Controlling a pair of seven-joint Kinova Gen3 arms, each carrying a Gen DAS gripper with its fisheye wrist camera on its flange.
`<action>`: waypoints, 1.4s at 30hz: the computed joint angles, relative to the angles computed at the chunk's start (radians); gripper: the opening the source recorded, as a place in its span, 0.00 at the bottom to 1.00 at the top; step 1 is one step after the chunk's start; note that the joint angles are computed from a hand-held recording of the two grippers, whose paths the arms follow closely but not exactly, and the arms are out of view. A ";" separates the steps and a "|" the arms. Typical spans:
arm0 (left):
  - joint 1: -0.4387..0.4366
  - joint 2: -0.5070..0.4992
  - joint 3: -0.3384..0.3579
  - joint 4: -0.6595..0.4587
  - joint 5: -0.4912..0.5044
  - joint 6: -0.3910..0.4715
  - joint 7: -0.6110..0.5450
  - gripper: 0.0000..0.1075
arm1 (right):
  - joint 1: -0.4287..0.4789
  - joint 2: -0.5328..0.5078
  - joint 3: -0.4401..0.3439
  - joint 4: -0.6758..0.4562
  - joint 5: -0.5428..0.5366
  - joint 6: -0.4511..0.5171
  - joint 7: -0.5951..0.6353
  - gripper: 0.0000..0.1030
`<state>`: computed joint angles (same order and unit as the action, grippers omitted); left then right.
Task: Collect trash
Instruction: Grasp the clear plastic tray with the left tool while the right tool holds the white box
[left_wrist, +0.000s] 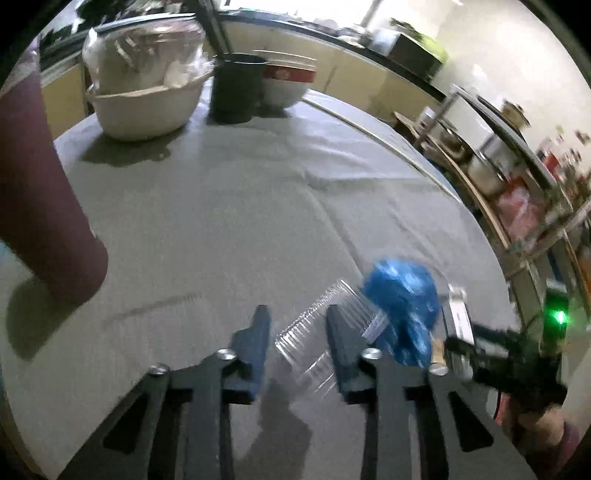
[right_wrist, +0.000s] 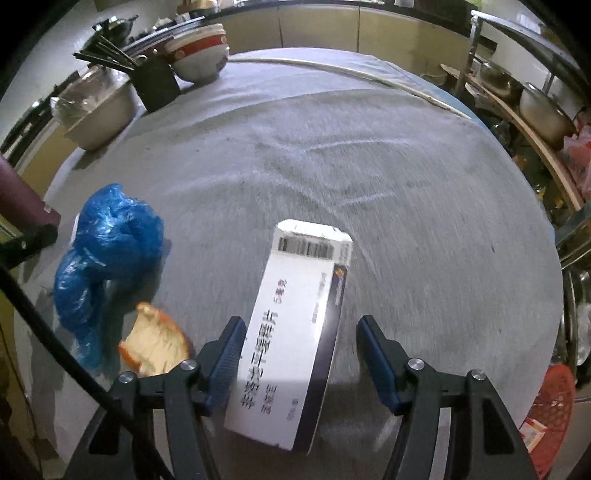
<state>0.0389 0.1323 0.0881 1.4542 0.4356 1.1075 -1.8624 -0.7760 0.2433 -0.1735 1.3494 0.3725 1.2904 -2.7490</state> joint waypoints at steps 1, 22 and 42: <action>0.017 -0.029 -0.016 0.032 0.001 -0.020 -0.019 0.24 | -0.006 -0.016 -0.003 0.033 0.008 -0.021 -0.013 0.65; 0.116 -0.228 0.057 0.185 -0.284 -0.114 0.205 0.71 | 0.007 -0.207 -0.145 0.293 0.077 -0.137 -0.163 0.65; 0.262 -0.007 0.046 0.018 -0.508 -0.045 0.481 0.64 | 0.011 -0.073 -0.074 0.133 0.066 -0.081 -0.041 0.72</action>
<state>0.3005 0.1249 0.1344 1.4725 -0.0720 1.0621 -1.3810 -0.7654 0.1699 -0.2476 1.4820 0.4383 1.2090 -2.7900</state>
